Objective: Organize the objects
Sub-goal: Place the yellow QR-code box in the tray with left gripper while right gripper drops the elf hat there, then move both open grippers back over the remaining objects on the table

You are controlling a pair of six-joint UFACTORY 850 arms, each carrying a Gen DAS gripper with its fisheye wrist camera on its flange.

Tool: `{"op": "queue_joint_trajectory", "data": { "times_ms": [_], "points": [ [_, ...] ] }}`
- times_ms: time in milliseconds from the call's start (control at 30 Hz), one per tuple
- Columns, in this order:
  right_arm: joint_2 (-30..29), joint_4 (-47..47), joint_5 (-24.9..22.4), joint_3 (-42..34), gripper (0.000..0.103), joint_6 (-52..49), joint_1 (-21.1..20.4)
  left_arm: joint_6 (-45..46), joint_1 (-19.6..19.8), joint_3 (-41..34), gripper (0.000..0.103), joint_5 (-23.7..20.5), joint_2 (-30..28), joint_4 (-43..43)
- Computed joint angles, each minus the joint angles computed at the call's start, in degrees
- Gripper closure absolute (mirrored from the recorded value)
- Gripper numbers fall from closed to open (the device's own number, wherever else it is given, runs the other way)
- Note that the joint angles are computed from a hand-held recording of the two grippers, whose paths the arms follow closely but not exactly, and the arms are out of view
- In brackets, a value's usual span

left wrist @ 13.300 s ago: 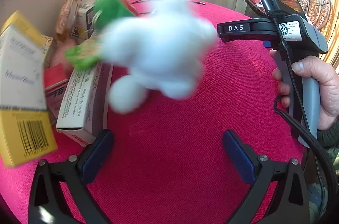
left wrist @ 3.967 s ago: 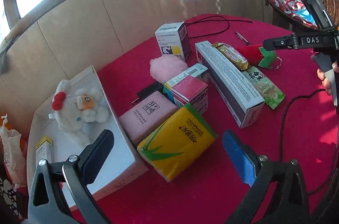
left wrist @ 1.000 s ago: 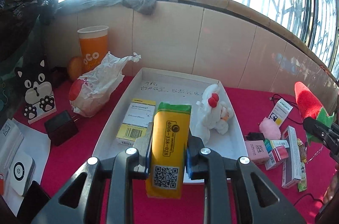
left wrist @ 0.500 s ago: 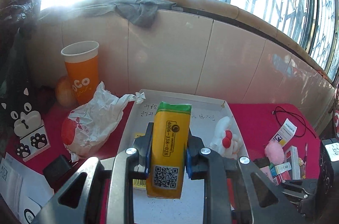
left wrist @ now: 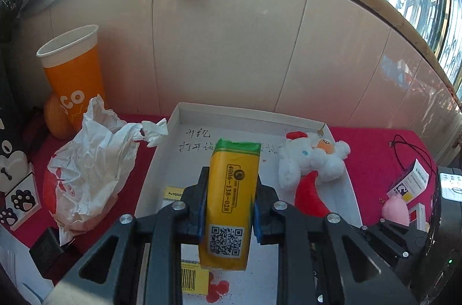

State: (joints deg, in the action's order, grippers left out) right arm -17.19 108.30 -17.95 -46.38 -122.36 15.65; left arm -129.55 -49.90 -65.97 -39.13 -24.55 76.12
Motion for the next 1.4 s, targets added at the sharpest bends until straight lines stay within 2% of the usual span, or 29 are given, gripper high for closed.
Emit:
{"op": "queue_joint_trajectory", "data": {
  "times_ms": [67, 100, 133, 200, 233, 300, 500, 667, 733, 800, 900, 1233, 1400],
  "points": [
    [0.98, 2.86, -1.60, 1.42, 0.027, -3.17, -0.85, -2.87, 0.73, 0.35, 0.077, 3.42, -0.14, 3.04],
    [1.59, 5.32, -2.26, 2.25, 0.009, -5.86, -1.02, -2.66, 1.04, 0.13, 0.076, 4.72, -0.39, 2.85],
    [2.34, 8.47, -3.05, 3.24, 0.000, -9.48, -1.04, -1.90, 1.08, -0.27, 0.070, 4.98, -0.77, 2.14],
    [4.03, 14.62, -4.25, 5.22, 0.000, -17.13, -0.92, -1.81, 0.57, -0.78, 0.036, 3.69, -1.36, 1.97],
    [4.76, 16.85, -4.39, 5.96, 0.000, -19.94, -0.69, -2.30, 0.34, -0.87, 0.010, 2.95, -1.54, 2.50],
    [5.99, 18.77, -5.12, 7.08, 0.000, -22.83, -0.65, -2.63, -0.36, -1.07, 0.002, 0.60, -1.74, 2.82],
    [9.38, 23.71, -6.29, 10.28, 0.000, -27.95, -0.52, -2.68, -2.38, -0.77, 0.000, -7.60, -0.83, 0.28],
    [11.93, 28.62, -8.47, 13.60, 0.000, -32.90, -1.53, -11.85, -6.58, 3.15, 0.000, -16.28, 2.69, 2.93],
    [13.07, 26.83, -9.60, 14.76, 0.000, -31.41, -2.64, -14.59, -7.87, 4.52, 0.000, -18.06, 3.84, 3.74],
    [13.05, 23.09, -10.38, 14.61, 0.000, -27.75, -4.19, -16.22, -8.58, 5.22, 0.000, -18.25, 4.45, 4.27],
    [13.95, 22.83, -11.08, 15.71, 0.000, -26.89, -5.20, -16.82, -9.26, 5.47, 0.000, -18.27, 4.71, 4.50],
    [14.82, 20.95, -12.76, 16.56, 0.000, -23.91, -9.57, -12.52, -10.00, 1.32, 0.000, -16.58, 1.29, 1.07],
    [15.22, 18.31, -14.88, 17.41, 0.000, -20.76, -12.11, -12.58, -12.12, 0.01, 0.000, -16.15, 0.03, 1.73]
  ]
}}
